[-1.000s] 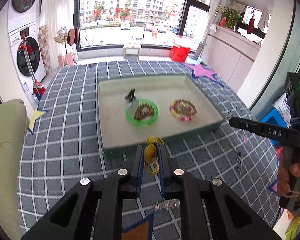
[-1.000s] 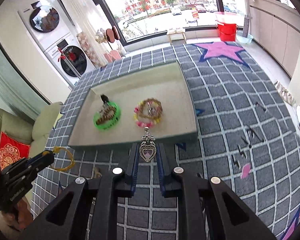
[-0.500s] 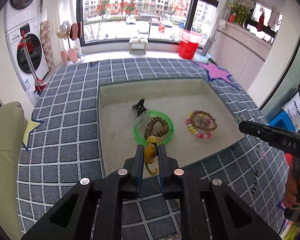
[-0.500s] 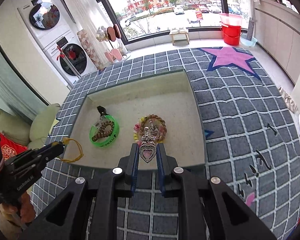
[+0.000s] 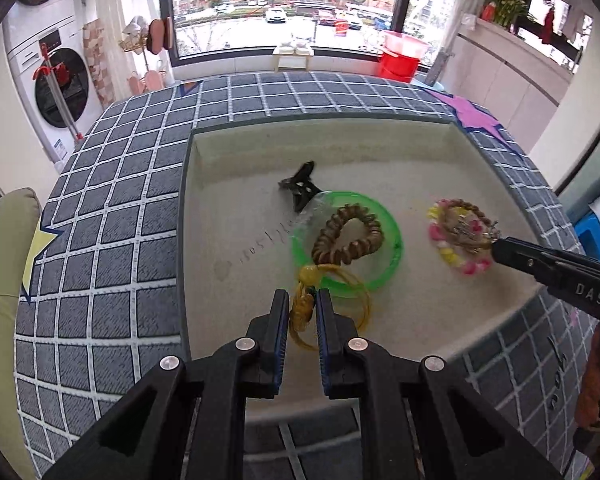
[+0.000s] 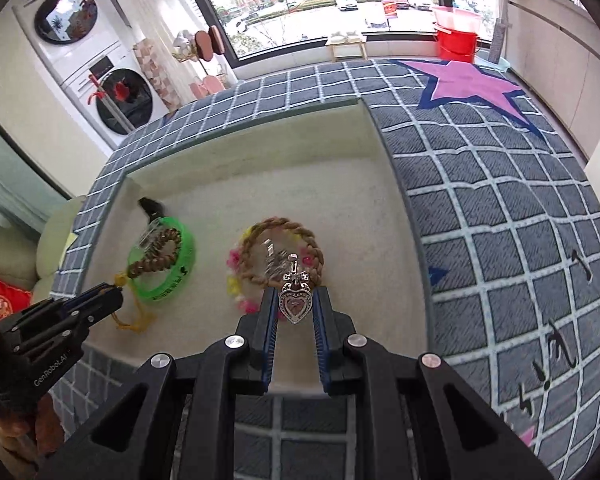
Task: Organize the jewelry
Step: 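Carry the yellow hair tie into the tray with the left tool while the right carries the heart pendant, then release both items in the tray and withdraw both tools toward the remaining clips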
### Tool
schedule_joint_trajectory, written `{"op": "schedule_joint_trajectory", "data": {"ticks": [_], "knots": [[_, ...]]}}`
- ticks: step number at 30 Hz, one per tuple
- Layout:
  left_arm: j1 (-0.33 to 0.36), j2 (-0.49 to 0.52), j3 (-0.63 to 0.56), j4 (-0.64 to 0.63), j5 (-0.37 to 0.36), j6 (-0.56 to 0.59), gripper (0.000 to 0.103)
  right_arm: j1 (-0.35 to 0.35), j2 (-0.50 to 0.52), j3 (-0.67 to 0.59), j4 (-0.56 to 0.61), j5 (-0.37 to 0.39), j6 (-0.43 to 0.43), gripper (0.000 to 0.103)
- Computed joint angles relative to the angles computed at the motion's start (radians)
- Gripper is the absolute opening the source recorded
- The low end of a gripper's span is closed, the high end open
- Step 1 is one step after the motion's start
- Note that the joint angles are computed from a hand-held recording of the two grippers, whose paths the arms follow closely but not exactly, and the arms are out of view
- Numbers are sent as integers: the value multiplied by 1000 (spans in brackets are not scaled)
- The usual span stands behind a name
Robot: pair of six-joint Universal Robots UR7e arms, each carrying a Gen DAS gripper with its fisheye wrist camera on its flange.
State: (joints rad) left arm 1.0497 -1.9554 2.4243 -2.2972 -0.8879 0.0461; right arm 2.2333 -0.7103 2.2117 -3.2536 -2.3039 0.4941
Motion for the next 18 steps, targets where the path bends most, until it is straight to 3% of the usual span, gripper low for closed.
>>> {"op": "schedule_joint_trajectory", "data": {"ticks": [5,15,18], "knots": [[16,59,1,-52,29,1,27,-26,6,-15,-8,-20,-17,19],[-29,47,45,-82,88,11,27,-7,17,-42,65,-56,-6,20],[-49,32,57,-67,104,3,27,-19,9,-37,70,-18,3,30]]}}
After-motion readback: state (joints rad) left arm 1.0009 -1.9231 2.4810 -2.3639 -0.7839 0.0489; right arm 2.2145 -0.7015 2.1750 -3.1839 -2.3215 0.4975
